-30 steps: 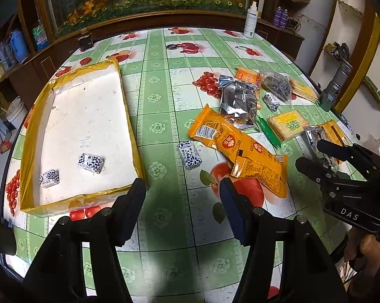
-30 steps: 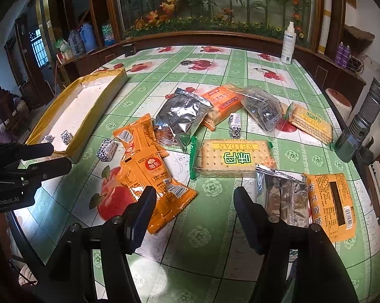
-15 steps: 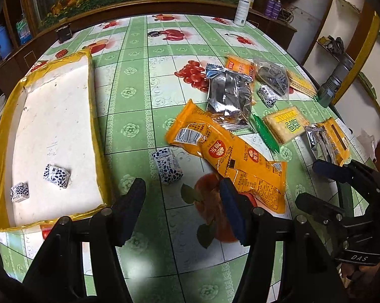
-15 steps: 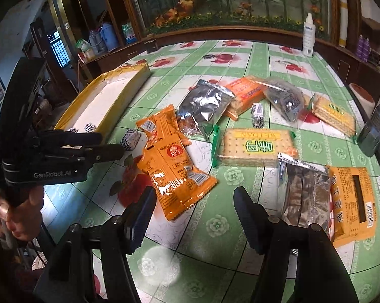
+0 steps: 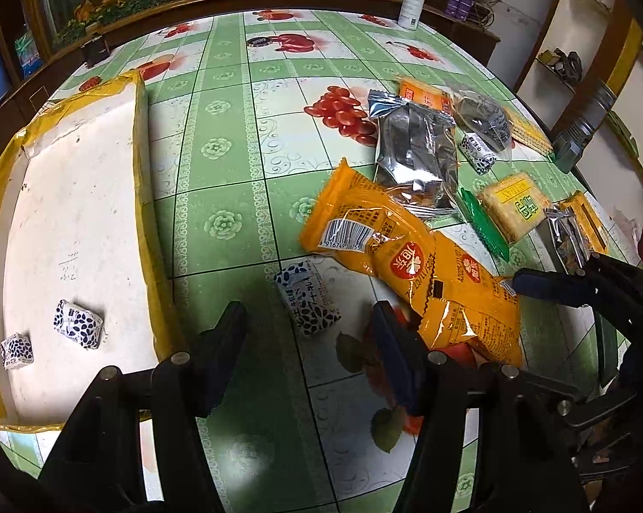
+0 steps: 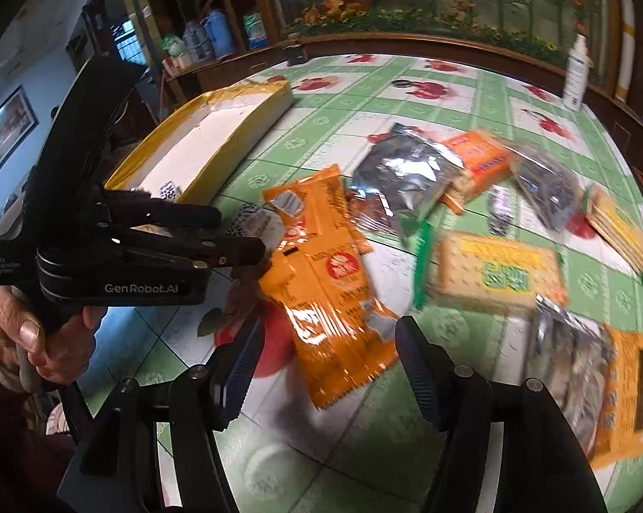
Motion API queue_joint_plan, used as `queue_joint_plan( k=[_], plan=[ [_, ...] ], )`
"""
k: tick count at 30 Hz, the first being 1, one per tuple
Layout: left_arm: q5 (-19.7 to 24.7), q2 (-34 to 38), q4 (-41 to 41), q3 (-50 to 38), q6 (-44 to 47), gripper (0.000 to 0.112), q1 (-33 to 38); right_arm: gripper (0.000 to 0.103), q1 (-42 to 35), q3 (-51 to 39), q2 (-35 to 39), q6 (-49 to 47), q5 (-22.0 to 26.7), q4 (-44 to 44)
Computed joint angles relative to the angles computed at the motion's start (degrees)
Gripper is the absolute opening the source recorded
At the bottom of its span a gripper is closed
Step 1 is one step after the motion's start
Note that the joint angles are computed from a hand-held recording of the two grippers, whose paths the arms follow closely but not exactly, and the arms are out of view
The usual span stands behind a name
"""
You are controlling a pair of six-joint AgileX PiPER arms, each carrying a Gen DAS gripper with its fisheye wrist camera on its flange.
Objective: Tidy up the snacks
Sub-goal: 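Grasp another white-blue candy with the left tool while the right tool grasps an orange snack packet, then carry the candy and orange packet into the box lid and open both tools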
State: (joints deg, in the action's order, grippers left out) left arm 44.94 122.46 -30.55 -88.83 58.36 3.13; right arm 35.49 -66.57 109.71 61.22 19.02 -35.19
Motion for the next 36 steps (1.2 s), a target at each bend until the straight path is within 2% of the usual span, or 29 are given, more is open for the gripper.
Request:
queue_joint_plan(
  k=[4, 5, 6, 7, 8, 9, 15, 24, 28, 33, 36],
  plan=[
    [-0.54, 0.74, -0.02, -0.96, 0.41, 0.059, -0.62, 0.064, -0.5, -5.93, 4.2, -9.67, 3.68, 6.5],
    [-0.64, 0.87, -0.02, -1.18, 0.27, 0.055, -0.7, 0.063, -0.97, -6.77, 5.08, -12.04, 3.81, 8.79],
    [-1.4, 0.73, -0.25, -0.86, 0.63, 0.039, -0.77, 0.062, -1.15, -7.18, 5.56, -12.2, 3.99, 8.79],
    [-2.48, 0.53, -0.24, -0.47, 0.89, 0.03, -0.94, 0.063, -1.19, -7.37, 5.65, -12.06, 4.17, 8.53],
    [-3.13, 0.44, -0.07, -0.27, 0.93, 0.018, -0.99, 0.057, -1.22, -7.63, 5.75, -12.14, 4.55, 8.64],
    [-3.01, 0.5, -0.35, -0.36, 1.17, 0.016, -0.84, 0.053, -1.34, -7.56, 5.6, -12.26, 4.66, 9.01],
    [-2.13, -0.58, -2.49, 1.43, 3.74, 0.016, 0.41, 0.047, -2.31, -3.48, 2.85, -9.81, 1.3, 10.17],
    [-4.33, -6.3, -6.23, 6.96, 6.67, 0.016, 2.51, 0.045, -0.25, 5.74, -4.56, 9.3, -3.24, -2.28],
    [-4.01, -7.93, -7.64, 7.94, 8.21, 0.016, 3.81, 0.045, 0.75, 6.78, -6.36, 14.86, -3.29, -6.55],
    [-4.37, -9.53, -9.93, 8.9, 11.1, 0.016, 5.86, 0.045, 2.33, 4.99, -6.9, 15.99, -2.36, -7.72],
    [-4.02, -9.5, -10.37, 8.07, 11.23, 0.016, 7.29, 0.045, 2.82, 2.71, -6.27, 13.47, -2.31, -5.54]
  ],
)
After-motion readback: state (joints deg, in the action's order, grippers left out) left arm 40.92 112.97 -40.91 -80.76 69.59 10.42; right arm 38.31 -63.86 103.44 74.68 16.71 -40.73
